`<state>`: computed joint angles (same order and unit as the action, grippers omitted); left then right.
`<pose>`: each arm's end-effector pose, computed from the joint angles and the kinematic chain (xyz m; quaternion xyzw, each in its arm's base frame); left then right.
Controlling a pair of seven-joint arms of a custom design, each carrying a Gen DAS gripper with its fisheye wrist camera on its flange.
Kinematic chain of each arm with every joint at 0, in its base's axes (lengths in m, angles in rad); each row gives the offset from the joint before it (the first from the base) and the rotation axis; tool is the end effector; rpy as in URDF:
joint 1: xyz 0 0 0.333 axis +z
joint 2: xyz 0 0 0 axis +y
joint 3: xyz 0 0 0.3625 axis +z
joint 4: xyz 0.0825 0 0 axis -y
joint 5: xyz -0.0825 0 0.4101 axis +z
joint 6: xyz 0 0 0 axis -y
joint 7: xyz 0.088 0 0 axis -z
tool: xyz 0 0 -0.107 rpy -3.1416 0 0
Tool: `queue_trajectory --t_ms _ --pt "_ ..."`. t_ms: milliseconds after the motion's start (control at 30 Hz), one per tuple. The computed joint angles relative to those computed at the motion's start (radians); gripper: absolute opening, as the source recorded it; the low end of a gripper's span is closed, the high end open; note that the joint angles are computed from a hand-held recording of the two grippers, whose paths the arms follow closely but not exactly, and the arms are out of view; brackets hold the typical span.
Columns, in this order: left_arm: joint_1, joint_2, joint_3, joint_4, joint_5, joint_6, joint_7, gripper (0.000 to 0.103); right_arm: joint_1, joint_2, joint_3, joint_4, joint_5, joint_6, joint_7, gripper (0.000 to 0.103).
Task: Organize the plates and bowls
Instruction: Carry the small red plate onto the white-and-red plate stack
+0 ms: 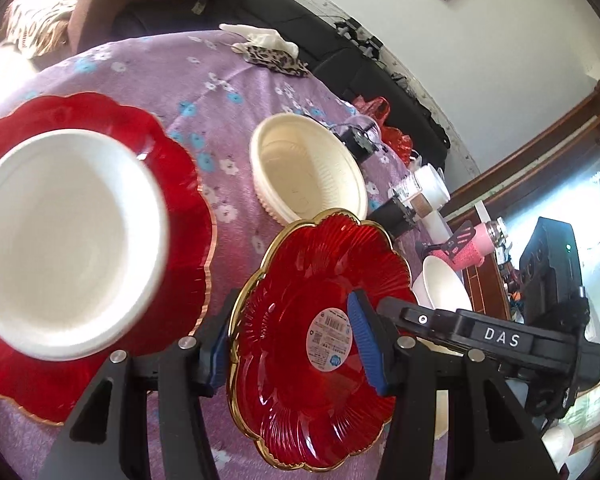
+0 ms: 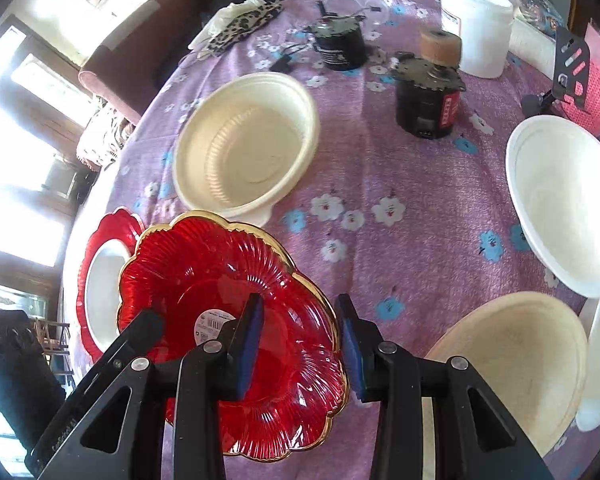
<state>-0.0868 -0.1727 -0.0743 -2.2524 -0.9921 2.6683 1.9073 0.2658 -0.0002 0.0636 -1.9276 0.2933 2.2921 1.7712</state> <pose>0.5401 -0.0646 0.5247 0.7247 -0.5505 0.4143 0.0116 0.5810 0.2054 0.5620 -0.6813 0.6985 0.0196 0.2180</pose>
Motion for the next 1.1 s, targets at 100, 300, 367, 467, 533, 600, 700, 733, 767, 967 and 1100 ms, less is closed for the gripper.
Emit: queue_trajectory --t_ms 100,300,367,467,533,600,700,733,767,967,1100 --pt "0.004 -0.027 0.012 -0.015 -0.017 -0.005 0.005 0.051 0.009 0.003 0.007 0.011 0.005 0.013 0.011 0.04" --pt "0.022 -0.078 0.044 -0.038 -0.038 0.003 0.005 0.055 0.033 0.056 0.032 0.095 0.018 0.011 0.011 0.04" --pt "0.033 -0.09 0.056 -0.044 -0.04 0.015 0.003 0.056 0.043 0.077 0.043 0.127 0.027 0.01 0.009 0.04" --pt "0.053 -0.103 0.081 -0.051 -0.045 0.017 -0.002 0.056 0.059 0.121 0.06 0.186 0.031 0.0 0.011 0.041" --pt "0.069 -0.107 0.096 -0.055 -0.046 0.019 -0.004 0.056 0.071 0.159 0.073 0.235 0.025 -0.013 0.017 0.041" --pt "0.086 -0.103 0.109 -0.055 -0.046 0.017 -0.008 0.056 0.083 0.202 0.085 0.289 0.015 -0.026 0.022 0.041" --pt "0.114 -0.085 0.125 -0.05 -0.05 0.01 -0.016 0.056 0.1 0.266 0.099 0.364 -0.002 -0.049 0.035 0.041" --pt "0.123 -0.074 0.132 -0.044 -0.055 0.0 -0.018 0.056 0.107 0.285 0.102 0.388 -0.014 -0.059 0.043 0.041" --pt "0.131 -0.064 0.134 -0.038 -0.058 -0.007 -0.02 0.056 0.114 0.306 0.104 0.412 -0.027 -0.069 0.052 0.041" --pt "0.174 -0.019 0.132 -0.01 -0.075 -0.049 -0.006 0.056 0.132 0.378 0.108 0.494 -0.071 -0.104 0.094 0.041" --pt "0.189 -0.001 0.121 -0.001 -0.085 -0.071 0.002 0.056 0.136 0.4 0.107 0.524 -0.096 -0.116 0.108 0.042"
